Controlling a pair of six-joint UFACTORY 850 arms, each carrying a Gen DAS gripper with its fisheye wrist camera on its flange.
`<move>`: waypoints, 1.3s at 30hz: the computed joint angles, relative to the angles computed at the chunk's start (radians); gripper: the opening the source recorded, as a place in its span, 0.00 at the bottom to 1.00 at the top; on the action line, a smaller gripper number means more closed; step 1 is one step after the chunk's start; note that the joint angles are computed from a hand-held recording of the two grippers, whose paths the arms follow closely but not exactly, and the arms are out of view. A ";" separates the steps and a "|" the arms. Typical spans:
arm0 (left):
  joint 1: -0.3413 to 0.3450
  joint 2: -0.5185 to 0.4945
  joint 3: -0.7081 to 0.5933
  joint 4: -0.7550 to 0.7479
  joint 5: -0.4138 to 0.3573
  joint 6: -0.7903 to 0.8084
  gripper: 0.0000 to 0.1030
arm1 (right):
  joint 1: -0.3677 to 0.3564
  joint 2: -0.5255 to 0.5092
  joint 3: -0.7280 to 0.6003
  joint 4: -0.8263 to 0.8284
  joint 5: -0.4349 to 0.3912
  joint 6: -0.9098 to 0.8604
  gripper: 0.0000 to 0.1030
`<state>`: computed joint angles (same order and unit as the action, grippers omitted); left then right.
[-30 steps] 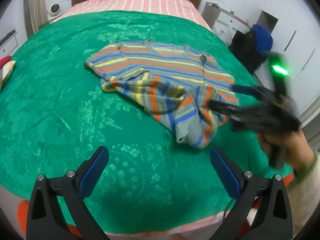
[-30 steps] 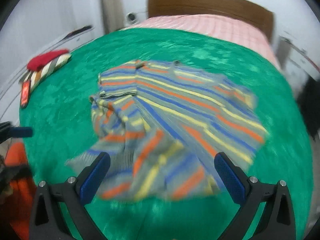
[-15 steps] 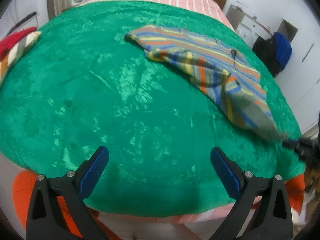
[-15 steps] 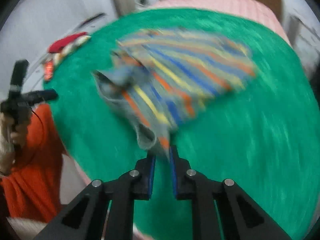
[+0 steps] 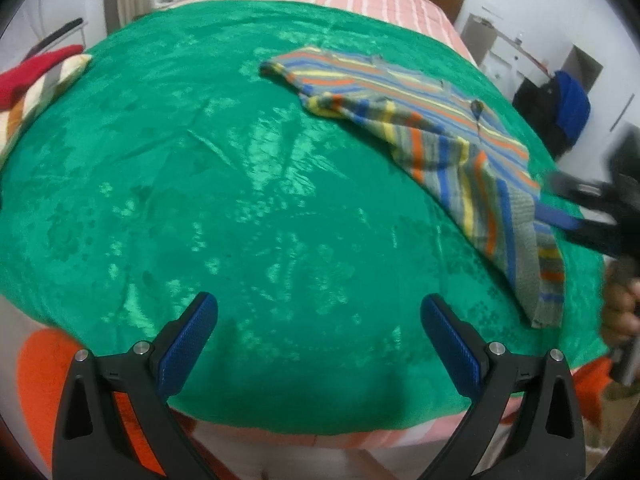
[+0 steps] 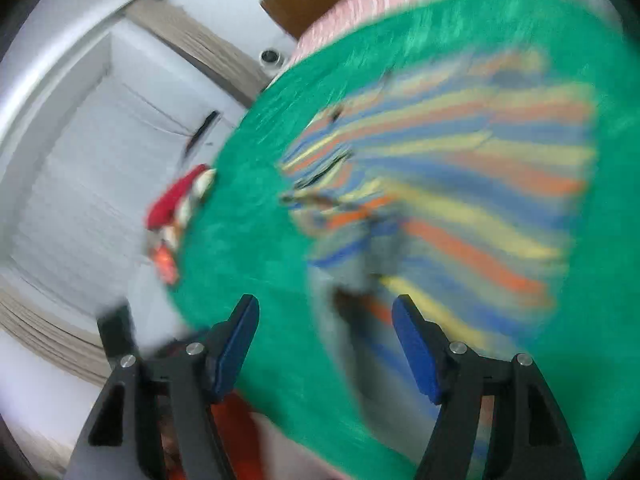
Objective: Fold small clothes
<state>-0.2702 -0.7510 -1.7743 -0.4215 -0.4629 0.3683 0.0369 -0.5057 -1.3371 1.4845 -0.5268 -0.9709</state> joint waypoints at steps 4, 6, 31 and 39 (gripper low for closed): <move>0.032 0.028 0.025 -0.012 0.034 -0.004 0.99 | 0.115 -0.125 -0.158 -0.252 0.176 0.077 0.07; 0.054 0.039 0.034 -0.037 0.050 0.002 0.99 | 0.168 -0.109 -0.147 -0.294 0.181 0.013 0.07; 0.051 -0.047 -0.101 -0.376 -0.168 0.317 0.99 | 0.113 -0.035 0.043 0.172 0.200 -0.201 0.07; 0.044 -0.310 -0.500 -0.391 -0.546 0.221 0.94 | 0.204 0.040 0.129 0.515 0.054 -0.760 0.05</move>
